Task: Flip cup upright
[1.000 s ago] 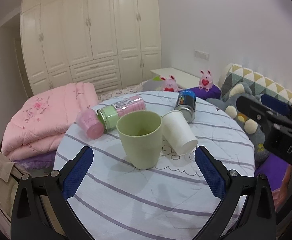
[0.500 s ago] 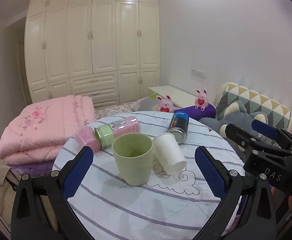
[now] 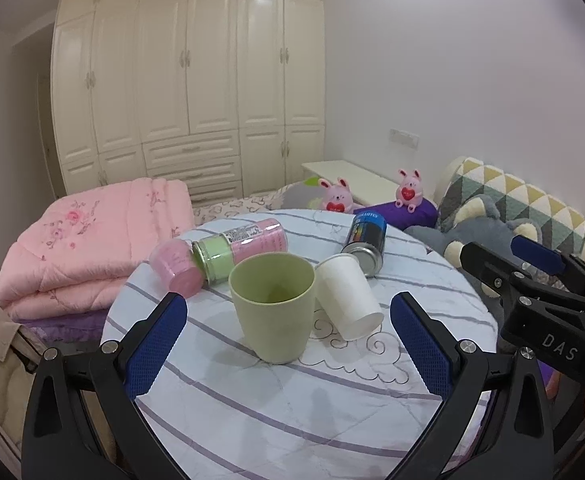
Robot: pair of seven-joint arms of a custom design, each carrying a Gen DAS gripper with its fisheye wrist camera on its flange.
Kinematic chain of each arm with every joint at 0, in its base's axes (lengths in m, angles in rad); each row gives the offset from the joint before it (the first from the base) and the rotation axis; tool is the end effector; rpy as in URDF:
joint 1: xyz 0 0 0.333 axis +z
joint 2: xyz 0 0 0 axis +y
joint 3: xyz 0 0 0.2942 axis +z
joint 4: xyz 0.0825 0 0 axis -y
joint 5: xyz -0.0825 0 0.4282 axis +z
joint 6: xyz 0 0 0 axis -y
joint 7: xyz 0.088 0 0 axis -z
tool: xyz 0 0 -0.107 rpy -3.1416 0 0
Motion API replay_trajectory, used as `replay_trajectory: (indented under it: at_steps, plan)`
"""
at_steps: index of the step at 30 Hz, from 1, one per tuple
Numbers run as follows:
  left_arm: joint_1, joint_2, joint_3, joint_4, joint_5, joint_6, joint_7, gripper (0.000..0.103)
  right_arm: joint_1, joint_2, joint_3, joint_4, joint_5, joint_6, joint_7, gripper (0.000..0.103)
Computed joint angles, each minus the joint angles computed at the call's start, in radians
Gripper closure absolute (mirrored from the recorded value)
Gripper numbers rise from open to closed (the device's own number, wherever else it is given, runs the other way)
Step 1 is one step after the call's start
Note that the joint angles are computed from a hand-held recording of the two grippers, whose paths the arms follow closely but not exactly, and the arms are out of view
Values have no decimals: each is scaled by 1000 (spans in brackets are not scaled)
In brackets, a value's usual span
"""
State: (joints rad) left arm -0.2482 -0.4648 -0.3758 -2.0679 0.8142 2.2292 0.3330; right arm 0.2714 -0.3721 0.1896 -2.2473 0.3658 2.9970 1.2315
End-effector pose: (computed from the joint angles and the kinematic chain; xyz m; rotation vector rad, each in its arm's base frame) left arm 0.4121 -0.3127 0.6608 -1.7275 1.3100 -0.7870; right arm 0.4876 0.2274 0.6136 -1.8004 1.0668 -0.7029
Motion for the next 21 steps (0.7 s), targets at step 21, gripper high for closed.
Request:
replay_trajectory:
  at_steps: [21]
  plan:
    - [33, -23, 6, -42, 23, 24, -33, 0, -20, 43, 43, 30, -87, 5, 73, 21]
